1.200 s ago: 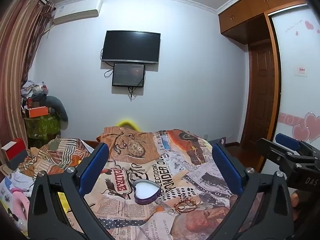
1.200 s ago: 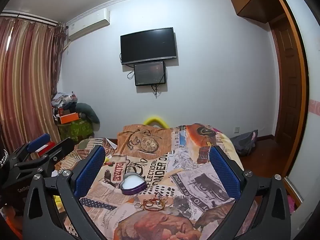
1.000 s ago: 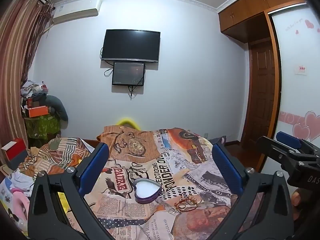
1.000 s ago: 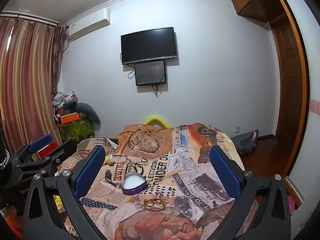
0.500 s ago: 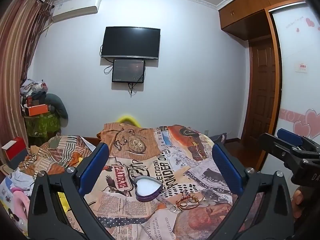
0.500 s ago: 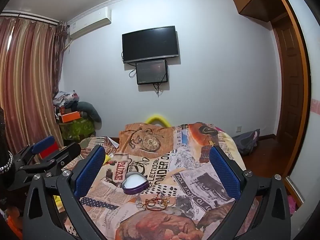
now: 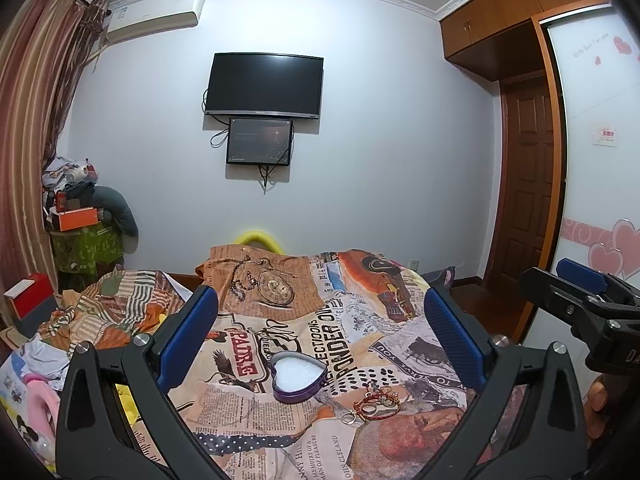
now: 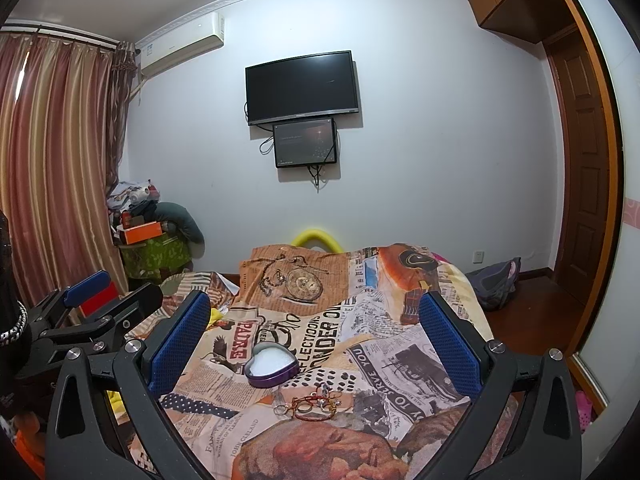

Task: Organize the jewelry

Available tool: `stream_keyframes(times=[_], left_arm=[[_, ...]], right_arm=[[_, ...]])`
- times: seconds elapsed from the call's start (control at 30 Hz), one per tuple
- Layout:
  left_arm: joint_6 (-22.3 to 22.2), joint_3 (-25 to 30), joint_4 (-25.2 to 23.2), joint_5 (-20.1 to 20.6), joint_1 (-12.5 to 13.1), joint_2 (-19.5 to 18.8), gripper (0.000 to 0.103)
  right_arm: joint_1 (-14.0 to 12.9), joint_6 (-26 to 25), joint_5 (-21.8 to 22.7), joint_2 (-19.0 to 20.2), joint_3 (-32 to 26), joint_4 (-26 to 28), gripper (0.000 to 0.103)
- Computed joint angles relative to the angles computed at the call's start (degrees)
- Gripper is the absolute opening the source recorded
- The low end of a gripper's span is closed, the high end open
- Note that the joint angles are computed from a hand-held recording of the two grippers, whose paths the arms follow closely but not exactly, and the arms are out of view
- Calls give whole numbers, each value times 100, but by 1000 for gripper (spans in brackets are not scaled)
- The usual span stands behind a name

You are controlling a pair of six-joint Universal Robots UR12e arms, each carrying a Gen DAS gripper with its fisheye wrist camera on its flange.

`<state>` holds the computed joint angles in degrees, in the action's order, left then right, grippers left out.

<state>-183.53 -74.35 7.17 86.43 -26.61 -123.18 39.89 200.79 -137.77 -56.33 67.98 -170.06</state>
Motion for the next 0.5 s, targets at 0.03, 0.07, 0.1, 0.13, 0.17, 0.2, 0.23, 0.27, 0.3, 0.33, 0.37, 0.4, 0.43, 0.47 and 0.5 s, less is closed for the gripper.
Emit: stream_keyframes(times=[0.03, 0.07, 0.1, 0.13, 0.17, 0.2, 0.23, 0.27, 0.3, 0.33, 0.37, 0.4, 0.43, 0.47, 0.5], left_arm=[[1, 0, 3, -5, 0, -1, 103], [0, -1, 6, -6, 1, 0, 103], [-1, 0, 9, -8, 1, 0, 103], [-1, 12, 1, -5, -2, -8, 103], [-4, 8, 8, -8, 2, -6, 103], [-3, 10, 4, -8, 2, -6, 103], [0, 12, -1, -4, 0, -6, 103], [3, 10, 0, 1, 2, -5, 103], [12, 9, -3, 7, 2, -3, 103], [18, 9, -5, 10, 1, -2, 103], [23, 7, -10, 8, 3, 0, 103], [23, 8, -18, 7, 5, 4, 103], [18, 25, -21, 19, -3, -13, 103], [12, 29, -23, 17, -4, -16, 103], [6, 28, -25, 10, 1, -14, 103]], right_arm=[[4, 5, -10, 4, -4, 4, 103], [2, 11, 1, 0, 1, 9, 103], [1, 8, 4, -1, 4, 3, 103], [1, 8, 4, -1, 4, 3, 103], [3, 9, -4, 1, 1, 8, 103], [0, 10, 3, -1, 3, 10, 103], [0, 10, 3, -1, 3, 10, 103], [2, 16, 0, 2, 0, 12, 103], [-1, 11, 7, -2, 4, 10, 103], [2, 16, 2, 1, 0, 14, 103], [1, 16, 5, -1, 2, 15, 103], [-1, 13, 11, -3, 6, 8, 103], [2, 16, 8, 0, 4, 10, 103], [1, 13, 8, -2, 7, 11, 103], [-3, 11, 10, -7, 15, 8, 103]])
